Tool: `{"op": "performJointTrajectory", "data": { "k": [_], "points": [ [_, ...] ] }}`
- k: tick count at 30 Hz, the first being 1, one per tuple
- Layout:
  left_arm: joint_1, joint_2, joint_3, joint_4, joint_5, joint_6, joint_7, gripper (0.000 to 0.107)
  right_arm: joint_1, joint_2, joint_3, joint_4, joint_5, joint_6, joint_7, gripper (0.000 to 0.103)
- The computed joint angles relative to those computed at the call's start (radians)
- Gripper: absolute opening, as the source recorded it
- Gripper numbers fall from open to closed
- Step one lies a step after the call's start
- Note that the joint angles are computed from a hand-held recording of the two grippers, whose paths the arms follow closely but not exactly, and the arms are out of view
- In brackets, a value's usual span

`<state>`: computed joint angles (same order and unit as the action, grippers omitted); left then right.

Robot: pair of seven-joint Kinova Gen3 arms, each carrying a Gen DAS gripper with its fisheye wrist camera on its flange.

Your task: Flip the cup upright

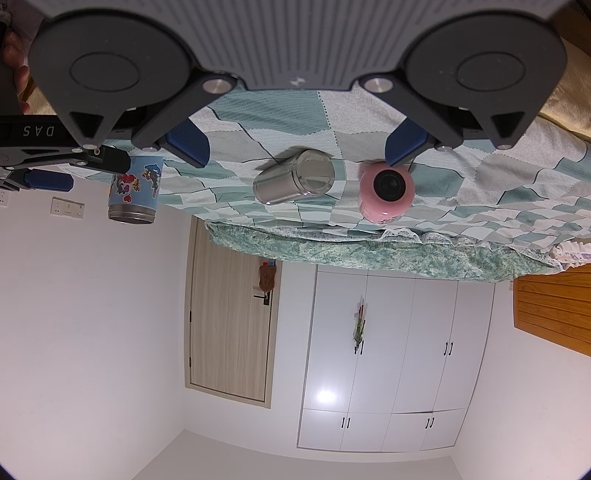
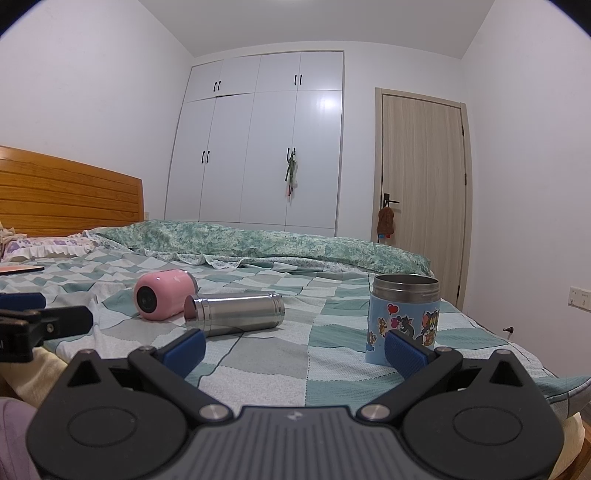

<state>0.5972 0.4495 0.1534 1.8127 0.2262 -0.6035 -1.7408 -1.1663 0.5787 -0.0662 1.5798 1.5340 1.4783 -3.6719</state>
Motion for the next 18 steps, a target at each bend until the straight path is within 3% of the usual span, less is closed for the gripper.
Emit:
{"op": "performJointTrajectory", "data": {
  "k": [11, 18],
  "points": [
    [0.006, -0.001, -0.005, -0.005, 0.013, 0.008, -0.011, 0.103, 0.002, -0.002, -0.002, -0.011, -0.013, -0.003, 0.024, 0.103],
    [-0.004, -0.006, -0.009, -0.051, 0.016, 0.07, -0.008, 0.103, 0.043, -0.032, -0.001, -0.022, 0.001, -0.094, 0.081, 0.103]
  ]
}}
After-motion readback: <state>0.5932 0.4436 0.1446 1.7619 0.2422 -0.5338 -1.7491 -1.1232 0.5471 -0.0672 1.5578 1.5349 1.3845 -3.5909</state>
